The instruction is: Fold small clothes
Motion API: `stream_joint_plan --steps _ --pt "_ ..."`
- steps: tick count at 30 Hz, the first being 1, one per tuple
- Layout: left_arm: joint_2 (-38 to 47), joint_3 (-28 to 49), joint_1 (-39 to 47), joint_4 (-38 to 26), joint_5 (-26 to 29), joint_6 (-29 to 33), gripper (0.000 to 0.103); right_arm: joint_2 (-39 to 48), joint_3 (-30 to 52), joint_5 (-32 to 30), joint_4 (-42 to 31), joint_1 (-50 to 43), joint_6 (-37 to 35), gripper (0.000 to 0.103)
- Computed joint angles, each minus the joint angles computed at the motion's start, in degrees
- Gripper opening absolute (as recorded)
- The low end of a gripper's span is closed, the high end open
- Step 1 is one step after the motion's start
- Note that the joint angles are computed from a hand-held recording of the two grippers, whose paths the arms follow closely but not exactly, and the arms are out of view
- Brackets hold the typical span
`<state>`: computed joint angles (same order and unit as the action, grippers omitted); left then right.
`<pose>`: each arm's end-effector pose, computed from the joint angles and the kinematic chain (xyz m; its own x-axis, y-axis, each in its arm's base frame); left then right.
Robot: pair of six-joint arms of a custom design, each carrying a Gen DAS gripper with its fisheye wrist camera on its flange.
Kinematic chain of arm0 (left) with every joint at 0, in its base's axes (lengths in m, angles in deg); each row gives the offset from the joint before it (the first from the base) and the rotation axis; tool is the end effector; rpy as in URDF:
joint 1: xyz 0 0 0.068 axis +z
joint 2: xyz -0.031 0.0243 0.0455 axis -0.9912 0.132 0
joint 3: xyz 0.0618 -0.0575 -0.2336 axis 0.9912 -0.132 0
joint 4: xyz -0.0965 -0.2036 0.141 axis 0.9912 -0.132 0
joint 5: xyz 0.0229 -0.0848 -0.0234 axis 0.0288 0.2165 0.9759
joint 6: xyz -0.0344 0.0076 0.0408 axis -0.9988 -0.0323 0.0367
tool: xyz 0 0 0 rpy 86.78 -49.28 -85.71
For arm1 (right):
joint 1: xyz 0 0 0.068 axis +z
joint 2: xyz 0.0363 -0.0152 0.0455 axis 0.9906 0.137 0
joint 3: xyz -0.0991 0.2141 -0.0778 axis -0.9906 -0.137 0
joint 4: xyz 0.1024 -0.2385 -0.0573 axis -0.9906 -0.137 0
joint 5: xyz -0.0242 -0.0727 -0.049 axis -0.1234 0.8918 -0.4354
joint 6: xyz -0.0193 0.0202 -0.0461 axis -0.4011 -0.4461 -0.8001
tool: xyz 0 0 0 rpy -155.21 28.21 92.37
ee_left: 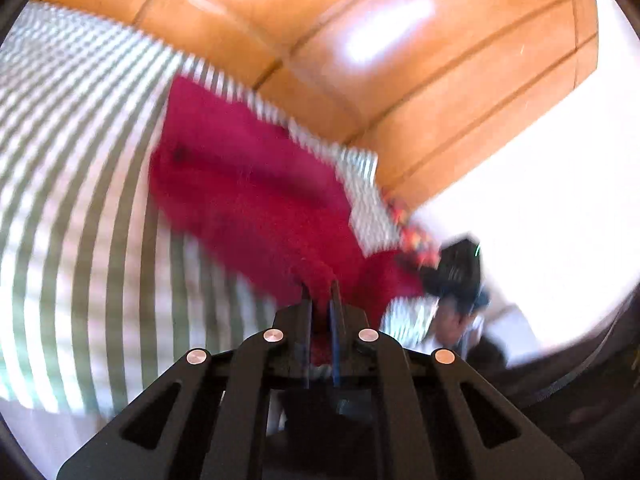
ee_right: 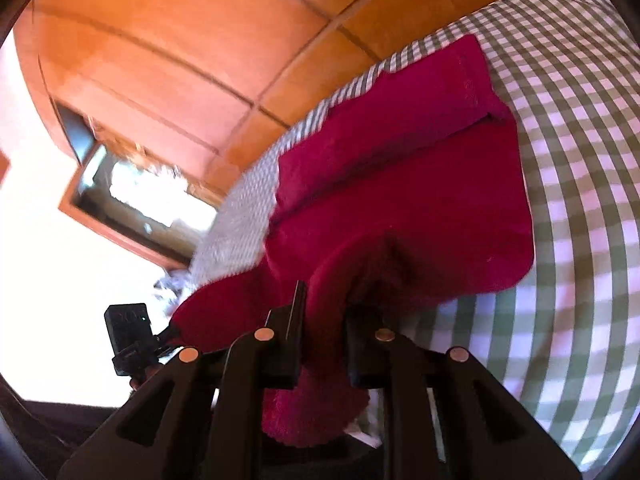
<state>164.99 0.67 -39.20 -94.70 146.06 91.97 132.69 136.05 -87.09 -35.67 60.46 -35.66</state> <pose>0.2036 0.1467 0.1855 -0.7558 -0.3563 -0.5494 0.2231 0.6488 -0.7275 0.3447 -0.1040 0.1982 -0.9372 0.1001 -0.3341 -0.2254 0.5573 0.7991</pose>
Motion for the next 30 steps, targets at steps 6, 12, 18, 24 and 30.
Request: stream_joint_plan --steps 6,12,18,24,30 --pt "7.85 10.79 -8.7 33.66 -3.45 -41.78 0.006 7.15 9.63 1.63 12.31 3.86 20.96 0.018" --pt "21.82 28.82 -13.47 34.65 -19.33 -54.02 0.045 11.73 17.74 1.5 15.12 2.72 27.67 0.071" --pt "20.38 21.24 -9.23 37.91 -23.46 -48.59 0.054 4.66 9.78 9.88 15.72 0.05 16.49 0.077" --pt "15.87 7.45 -14.15 40.09 -28.84 -31.21 0.054 -0.4 -1.29 23.31 25.13 3.14 12.95 0.067" --pt "16.13 3.08 -16.87 45.62 -30.45 -28.72 0.046 0.28 -6.15 34.51 32.27 8.5 11.35 0.035"
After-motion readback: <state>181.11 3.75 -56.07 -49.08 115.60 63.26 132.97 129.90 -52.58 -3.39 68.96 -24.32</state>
